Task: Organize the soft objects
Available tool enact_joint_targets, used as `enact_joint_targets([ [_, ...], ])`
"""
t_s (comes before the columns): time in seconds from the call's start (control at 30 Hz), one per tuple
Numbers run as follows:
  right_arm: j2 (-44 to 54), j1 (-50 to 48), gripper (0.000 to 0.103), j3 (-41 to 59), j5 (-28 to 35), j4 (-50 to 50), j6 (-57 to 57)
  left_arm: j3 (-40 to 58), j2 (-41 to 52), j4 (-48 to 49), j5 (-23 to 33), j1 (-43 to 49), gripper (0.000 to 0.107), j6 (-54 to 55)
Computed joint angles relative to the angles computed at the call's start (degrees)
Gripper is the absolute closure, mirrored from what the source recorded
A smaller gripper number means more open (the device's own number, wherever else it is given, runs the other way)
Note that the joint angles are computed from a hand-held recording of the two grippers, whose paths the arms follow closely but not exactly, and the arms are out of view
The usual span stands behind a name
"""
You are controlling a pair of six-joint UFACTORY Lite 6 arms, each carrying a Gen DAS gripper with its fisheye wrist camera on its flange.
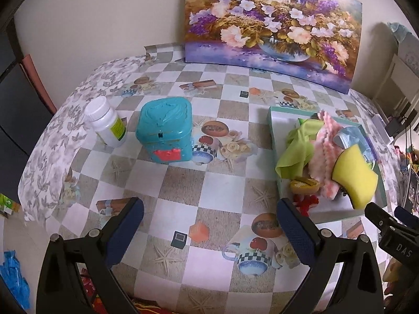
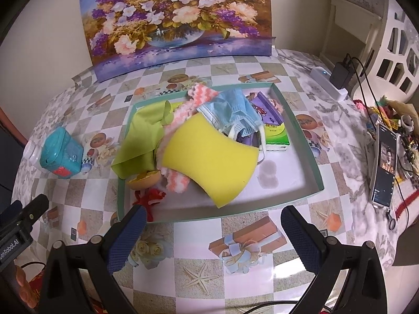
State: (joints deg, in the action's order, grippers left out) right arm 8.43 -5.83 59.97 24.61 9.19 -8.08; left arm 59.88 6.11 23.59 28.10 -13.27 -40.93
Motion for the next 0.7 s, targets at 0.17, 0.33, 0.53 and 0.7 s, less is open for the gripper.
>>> enact_joint_targets([
  [0.17, -0.1, 0.4, 0.0, 0.0, -0.1, -0.7, 0.4, 0.6, 0.6, -1.0, 0.3, 0.0, 0.006, 1.2],
  [0.33, -0.6, 1.1, 0.0, -0.3, -0.1, -1.5, 1.0, 1.3, 1.4, -2.8, 0.6, 0.2, 0.006, 3.0],
  [0.53, -0.9, 1.4, 0.0, -0.5, -0.2, -1.8, 1.3, 2.1, 2.6, -4.4, 1.6, 0.9, 0.006, 3.8],
  [0.7, -0.8, 1.5, 0.0, -0.3, 0.1, -1.6, 0.6, 2.6, 3.6, -6.3, 2.1, 1.6, 0.006, 5.0],
])
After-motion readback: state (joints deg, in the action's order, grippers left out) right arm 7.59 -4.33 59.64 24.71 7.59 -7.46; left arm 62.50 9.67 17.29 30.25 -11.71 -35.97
